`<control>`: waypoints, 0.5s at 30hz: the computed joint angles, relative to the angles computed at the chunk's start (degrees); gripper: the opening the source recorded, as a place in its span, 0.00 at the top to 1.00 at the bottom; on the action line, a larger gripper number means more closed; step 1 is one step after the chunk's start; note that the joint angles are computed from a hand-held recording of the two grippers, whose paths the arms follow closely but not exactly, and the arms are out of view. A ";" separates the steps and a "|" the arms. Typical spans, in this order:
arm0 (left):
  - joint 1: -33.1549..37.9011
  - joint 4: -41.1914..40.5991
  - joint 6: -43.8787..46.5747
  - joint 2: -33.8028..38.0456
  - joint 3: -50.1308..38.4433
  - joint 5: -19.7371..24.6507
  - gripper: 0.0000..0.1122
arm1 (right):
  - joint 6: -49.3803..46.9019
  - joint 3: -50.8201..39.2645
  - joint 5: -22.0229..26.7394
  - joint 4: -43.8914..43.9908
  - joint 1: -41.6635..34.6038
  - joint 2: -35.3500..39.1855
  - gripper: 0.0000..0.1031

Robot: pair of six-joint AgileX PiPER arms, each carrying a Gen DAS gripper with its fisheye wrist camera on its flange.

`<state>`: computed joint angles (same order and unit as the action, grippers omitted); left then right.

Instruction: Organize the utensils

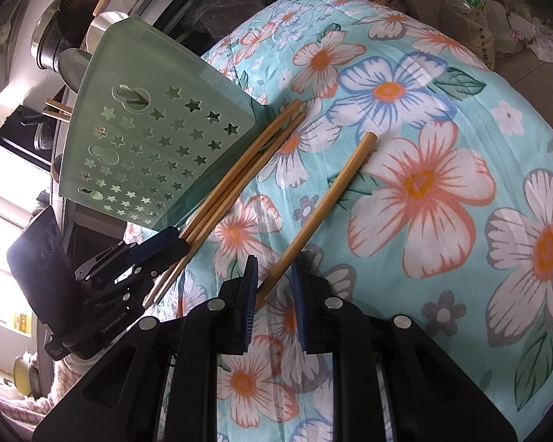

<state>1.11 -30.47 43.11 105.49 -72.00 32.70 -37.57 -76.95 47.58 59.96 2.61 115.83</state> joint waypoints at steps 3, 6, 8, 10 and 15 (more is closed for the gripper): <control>0.29 -1.21 1.35 0.24 -0.32 0.88 0.87 | -0.04 -0.07 0.15 0.16 -0.08 0.09 0.83; -0.47 -0.24 1.83 -0.46 0.33 0.11 0.89 | -0.08 -0.06 0.15 0.22 -0.08 0.12 0.83; -1.29 0.49 2.01 -0.78 0.68 -0.42 0.90 | -0.08 -0.05 0.10 0.20 -0.06 0.12 0.83; -2.09 1.05 1.96 -1.23 1.24 -1.14 0.91 | -0.13 -0.01 0.11 0.28 -0.09 0.14 0.83; -2.98 0.28 3.09 -2.92 2.67 -2.10 0.92 | -0.14 -0.04 0.06 0.25 -0.05 0.16 0.83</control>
<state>-1.87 -30.19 46.20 102.57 -69.33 30.59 -37.72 -76.99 47.65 60.21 2.57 115.99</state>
